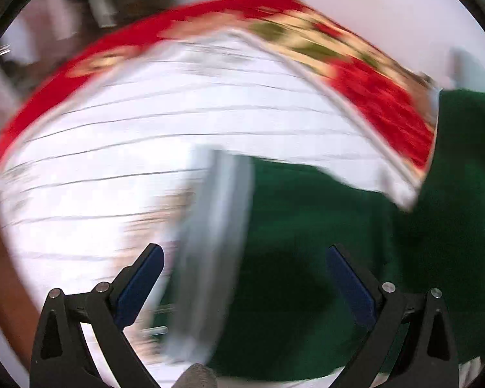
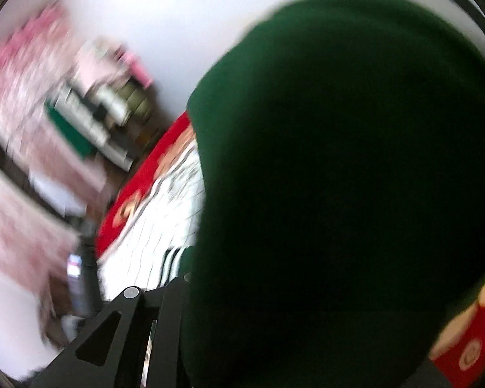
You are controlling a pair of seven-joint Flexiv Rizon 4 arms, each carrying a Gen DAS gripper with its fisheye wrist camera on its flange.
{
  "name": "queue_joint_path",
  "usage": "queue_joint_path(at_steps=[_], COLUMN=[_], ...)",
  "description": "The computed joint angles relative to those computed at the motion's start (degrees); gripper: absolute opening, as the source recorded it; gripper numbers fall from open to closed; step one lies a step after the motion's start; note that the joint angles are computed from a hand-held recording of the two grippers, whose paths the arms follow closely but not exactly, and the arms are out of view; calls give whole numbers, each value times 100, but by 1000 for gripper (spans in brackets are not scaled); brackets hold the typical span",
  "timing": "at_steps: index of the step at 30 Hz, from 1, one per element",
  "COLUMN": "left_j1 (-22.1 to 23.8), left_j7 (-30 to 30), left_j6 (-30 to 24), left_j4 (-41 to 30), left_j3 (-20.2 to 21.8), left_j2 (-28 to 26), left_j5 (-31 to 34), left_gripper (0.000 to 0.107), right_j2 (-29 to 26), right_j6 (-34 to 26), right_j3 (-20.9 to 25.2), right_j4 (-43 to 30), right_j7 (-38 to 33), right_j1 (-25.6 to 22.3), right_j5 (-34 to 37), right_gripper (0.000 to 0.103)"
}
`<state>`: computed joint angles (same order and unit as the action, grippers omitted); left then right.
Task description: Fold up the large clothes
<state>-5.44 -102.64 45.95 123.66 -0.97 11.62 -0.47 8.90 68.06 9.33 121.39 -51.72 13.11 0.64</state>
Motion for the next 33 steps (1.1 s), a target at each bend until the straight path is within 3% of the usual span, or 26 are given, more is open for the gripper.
queue_joint_path(at_steps=[5,8,9,11,13,16,18,21,25,29,30,32,33], left_j1=[728,1103,1204,1368,1489,1448,1304,1003,637,712,718,653,619], left_j7=[-390,-530,-582,-663,-704,-706,-637,-552,-347,-756,-853,-726,-622], left_j6=[-705,-962,-1015,-1153,-1291,-1277,-1137,-713,-261,-90,-250,-301,-180], left_j4=[422,622,662,737,708,520,341,203,138,177,118,231,352], left_j3=[366,442,457,511,539,447,398,348,11,-353,-379,-202,-48], left_j2=[1080,1419,1485,1661,1846,1895,1857,1677,1015,111,-115,-548,-683], left_j5=[922,1224,1260,1272,1267,1004,712,186,8,974,1225,1241,1062], left_gripper=[103,103,103,103,103,103,103,103,103,103,103,103,103], right_j2=[-1294,-2011,-2328,-2697,-2777,-2608,-2383,-1906,-1276,-1267,-1369,-1447,-1658], right_j6=[181,-157,-526,-1063,-1103,-1307,-1695,-2318,-2447,-2089,-2178,-2433,-2422], right_j3=[388,491,617,794,906,1373,1599,1385,745,245,93,-116,-175], right_j4=[-523,-812,-1057,-1436,-1581,-1894,-2088,-2022,-1271,-972,-1099,-1302,-1499], right_j7=[128,1,-278,-673,-1012,-2117,-2842,-2889,-2087,-1514,-1513,-1673,-1822], right_j1=[684,1128,1221,1260,1219,698,229,-235,-431,-326,-371,-643,-623], right_j5=[-1069,-1371,-1201,-761,-290,1156,2348,3316,3163,2810,2820,3085,3280], right_gripper=[20,21,23,37,46,83,83,83,83,82,80,55,50])
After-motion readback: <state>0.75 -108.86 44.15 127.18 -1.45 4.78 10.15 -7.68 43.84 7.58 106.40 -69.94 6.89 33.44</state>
